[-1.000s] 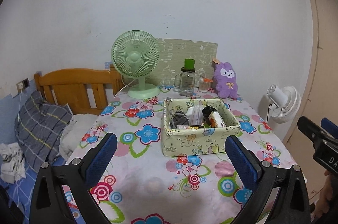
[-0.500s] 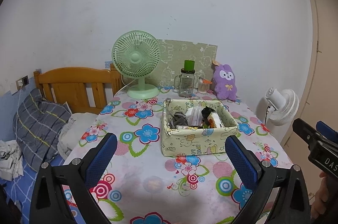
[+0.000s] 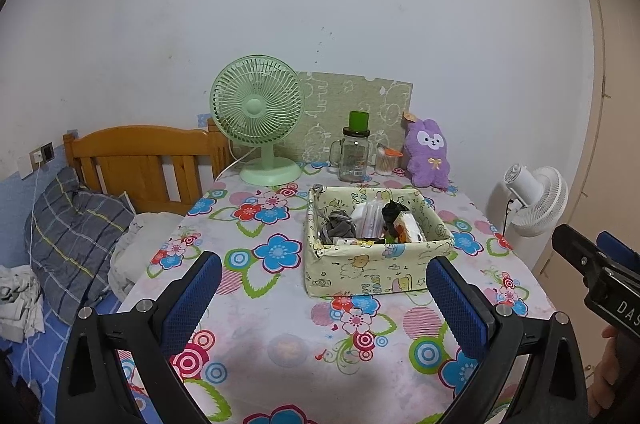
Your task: Organize soft objects
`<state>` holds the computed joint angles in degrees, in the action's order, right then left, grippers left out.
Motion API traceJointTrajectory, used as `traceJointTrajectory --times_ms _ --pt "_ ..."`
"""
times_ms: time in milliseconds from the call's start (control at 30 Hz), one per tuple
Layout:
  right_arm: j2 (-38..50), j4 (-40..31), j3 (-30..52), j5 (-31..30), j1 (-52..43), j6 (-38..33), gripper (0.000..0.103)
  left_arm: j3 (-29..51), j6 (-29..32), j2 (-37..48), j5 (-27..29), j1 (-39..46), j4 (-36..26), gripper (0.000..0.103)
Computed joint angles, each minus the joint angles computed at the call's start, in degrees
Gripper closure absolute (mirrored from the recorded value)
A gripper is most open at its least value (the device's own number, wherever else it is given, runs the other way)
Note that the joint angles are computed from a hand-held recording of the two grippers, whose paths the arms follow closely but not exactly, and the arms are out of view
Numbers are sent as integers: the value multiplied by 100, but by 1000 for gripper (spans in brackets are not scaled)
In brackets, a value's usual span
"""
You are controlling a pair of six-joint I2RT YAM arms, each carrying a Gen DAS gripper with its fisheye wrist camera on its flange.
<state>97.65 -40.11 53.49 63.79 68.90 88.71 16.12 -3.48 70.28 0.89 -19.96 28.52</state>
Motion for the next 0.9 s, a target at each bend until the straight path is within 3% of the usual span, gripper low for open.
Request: traceJointTrajectory --times_ms 267,900 --pt "-193 691 -305 -44 -150 -493 1 79 -50 180 -110 -144 90 0" --pt "-122 800 -366 16 -272 -543 0 191 -101 435 -120 -212 158 0"
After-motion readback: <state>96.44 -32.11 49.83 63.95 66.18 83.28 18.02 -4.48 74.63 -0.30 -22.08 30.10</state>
